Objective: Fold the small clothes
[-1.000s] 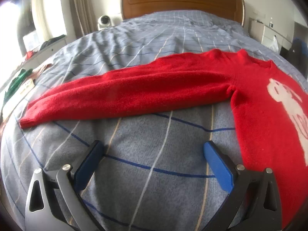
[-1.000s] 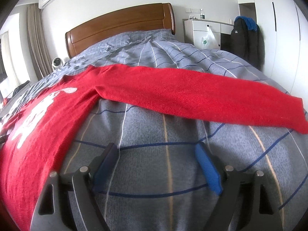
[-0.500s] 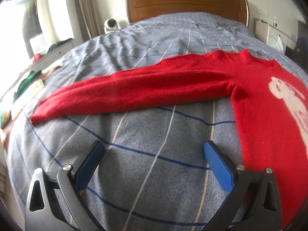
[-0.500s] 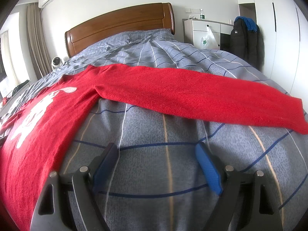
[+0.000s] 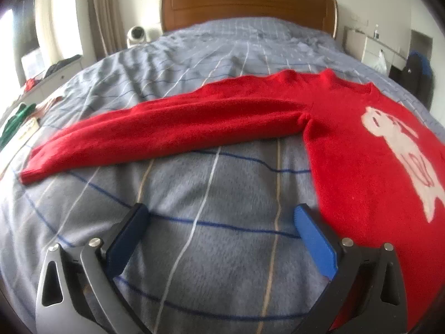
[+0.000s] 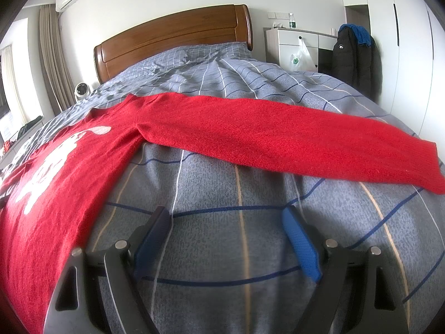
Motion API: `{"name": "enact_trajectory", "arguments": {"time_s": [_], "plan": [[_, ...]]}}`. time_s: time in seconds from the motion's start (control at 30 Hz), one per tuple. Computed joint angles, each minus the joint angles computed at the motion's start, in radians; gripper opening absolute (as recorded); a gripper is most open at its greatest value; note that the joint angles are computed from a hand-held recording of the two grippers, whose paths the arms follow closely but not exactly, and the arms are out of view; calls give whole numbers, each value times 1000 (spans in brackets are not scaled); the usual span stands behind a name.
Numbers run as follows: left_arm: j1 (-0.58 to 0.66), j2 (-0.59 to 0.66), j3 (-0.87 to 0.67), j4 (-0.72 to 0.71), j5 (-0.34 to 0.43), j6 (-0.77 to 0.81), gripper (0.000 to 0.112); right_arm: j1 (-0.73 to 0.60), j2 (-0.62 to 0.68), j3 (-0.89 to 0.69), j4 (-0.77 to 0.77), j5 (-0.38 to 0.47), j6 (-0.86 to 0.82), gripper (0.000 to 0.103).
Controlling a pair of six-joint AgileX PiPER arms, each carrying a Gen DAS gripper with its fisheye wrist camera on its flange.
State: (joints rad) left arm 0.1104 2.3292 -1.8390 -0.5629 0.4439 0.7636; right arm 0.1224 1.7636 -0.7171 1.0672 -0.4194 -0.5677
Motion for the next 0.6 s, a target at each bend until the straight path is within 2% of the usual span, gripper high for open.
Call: {"name": "enact_trajectory", "arguments": {"time_s": [0.03,0.13,0.43,0.6], "plan": [[1,-5,16,-25,-15,25,103,0,0,0,0,0,0,82],[-12,-18,40,15,-46,-1,103,1,-1,-1,9,0,-8,82],[-6,-21,49,-24,-50,33,103,2,0,-2,10,-1,-9,82],[-7,-20,48,-23,-50,32,103,8,-3,-7,62,-6,-60,82]]}}
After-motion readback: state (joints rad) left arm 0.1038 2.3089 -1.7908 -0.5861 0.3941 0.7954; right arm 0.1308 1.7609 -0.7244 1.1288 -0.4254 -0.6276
